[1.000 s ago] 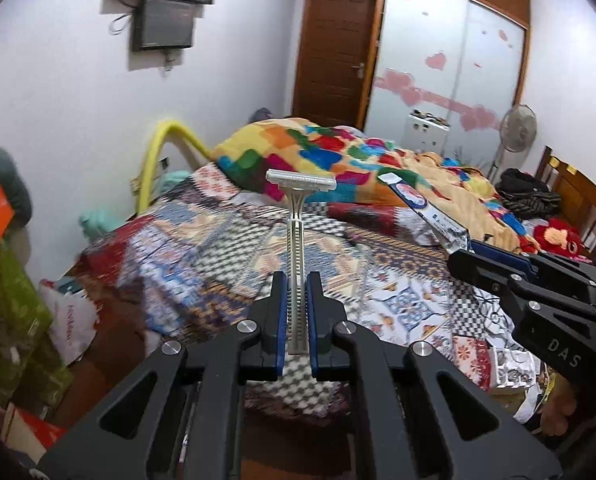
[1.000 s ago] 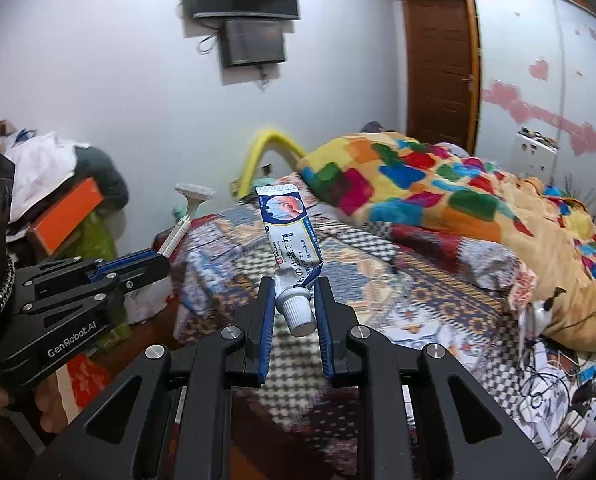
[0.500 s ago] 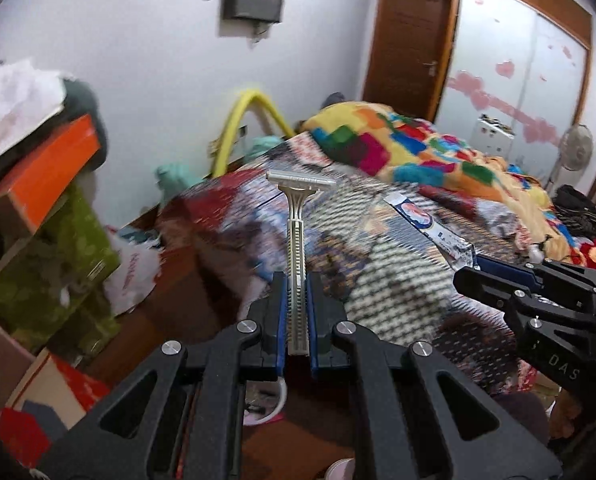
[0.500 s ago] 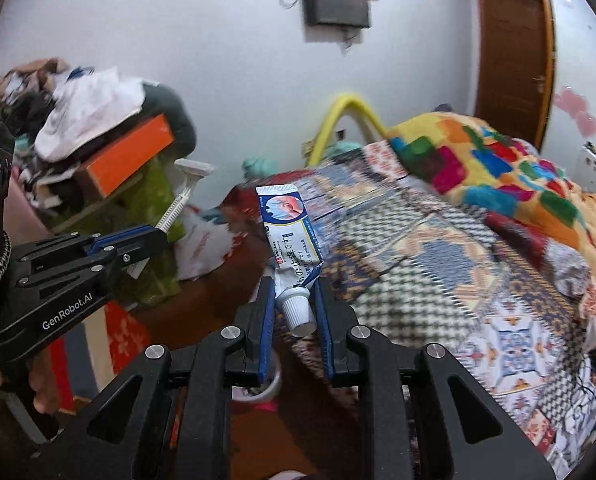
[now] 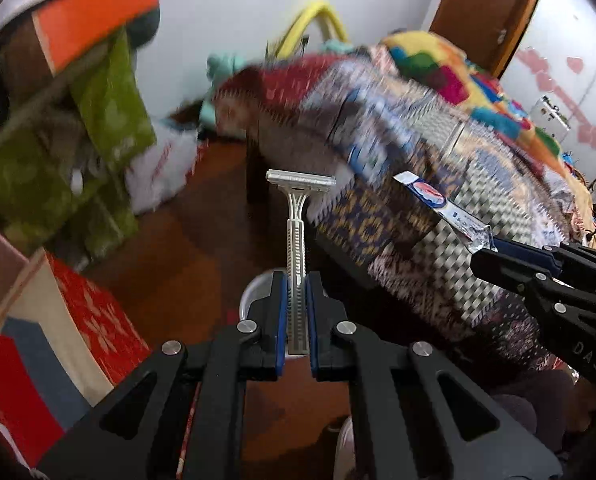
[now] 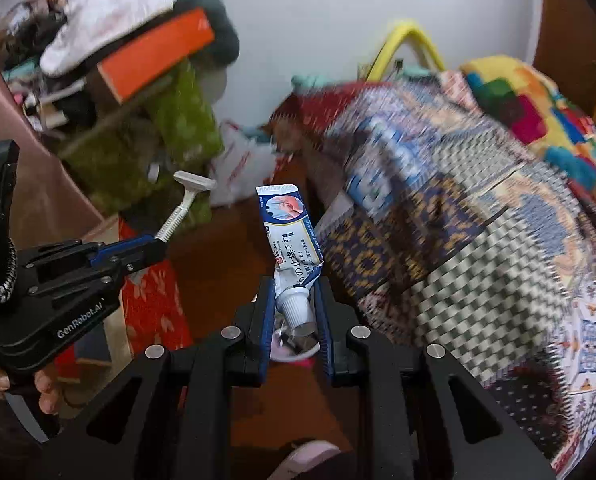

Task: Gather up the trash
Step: 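Carry the razor and toothpaste tube to the white bin and release both, then move both open tools back over the bed items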

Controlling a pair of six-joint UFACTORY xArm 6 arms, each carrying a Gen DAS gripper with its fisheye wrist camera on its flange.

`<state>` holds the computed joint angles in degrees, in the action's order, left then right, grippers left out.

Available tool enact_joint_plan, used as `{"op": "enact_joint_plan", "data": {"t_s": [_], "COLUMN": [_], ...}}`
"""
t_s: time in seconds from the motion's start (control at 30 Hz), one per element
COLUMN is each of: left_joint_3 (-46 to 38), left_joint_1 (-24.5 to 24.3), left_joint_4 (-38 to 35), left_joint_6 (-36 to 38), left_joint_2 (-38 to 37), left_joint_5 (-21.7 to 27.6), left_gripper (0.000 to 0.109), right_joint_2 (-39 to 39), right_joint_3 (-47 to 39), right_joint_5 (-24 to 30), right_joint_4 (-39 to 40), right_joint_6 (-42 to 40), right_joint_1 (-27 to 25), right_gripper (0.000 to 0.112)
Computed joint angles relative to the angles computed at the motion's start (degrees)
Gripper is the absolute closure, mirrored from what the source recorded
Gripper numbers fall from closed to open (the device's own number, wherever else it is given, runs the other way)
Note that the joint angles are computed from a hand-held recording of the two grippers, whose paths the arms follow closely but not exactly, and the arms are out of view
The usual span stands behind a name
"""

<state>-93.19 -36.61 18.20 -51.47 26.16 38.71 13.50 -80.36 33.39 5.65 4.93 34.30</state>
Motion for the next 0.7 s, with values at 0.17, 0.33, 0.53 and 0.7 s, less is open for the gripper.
{"op": "enact_joint_plan", "data": {"t_s": [0.17, 0.33, 0.53, 0.7], "left_joint_3": [-1.6, -5.3, -14.1, -15.9], "left_joint_1": [0.8, 1.5, 2.5, 3.1], "left_joint_4": [-6.7, -11.0, -9.9, -11.2], "left_joint_6": [3.6, 7.1, 7.6, 8.0], "left_joint_2": [4.5, 9.2, 15.2, 16.7], "left_joint_5": [0.6, 2.2, 6.1, 7.9], "left_gripper": [0.101, 0.101, 0.095, 0.086], "right_joint_2": [7.0, 13.9, 19.9, 21.1], "right_joint_3": [-5.8, -13.5, -22.0, -22.7], "right_joint_5": [5.1, 10.6, 14.8, 15.2], "right_joint_4": [3.9, 6.5, 10.8, 8.6], "right_joint_6": [-2.8, -4.5, -7.9, -7.1], "right_joint_1": [-0.2, -1.1, -2.1, -2.3], "right_gripper": [0.094, 0.094, 0.085, 0.068]}}
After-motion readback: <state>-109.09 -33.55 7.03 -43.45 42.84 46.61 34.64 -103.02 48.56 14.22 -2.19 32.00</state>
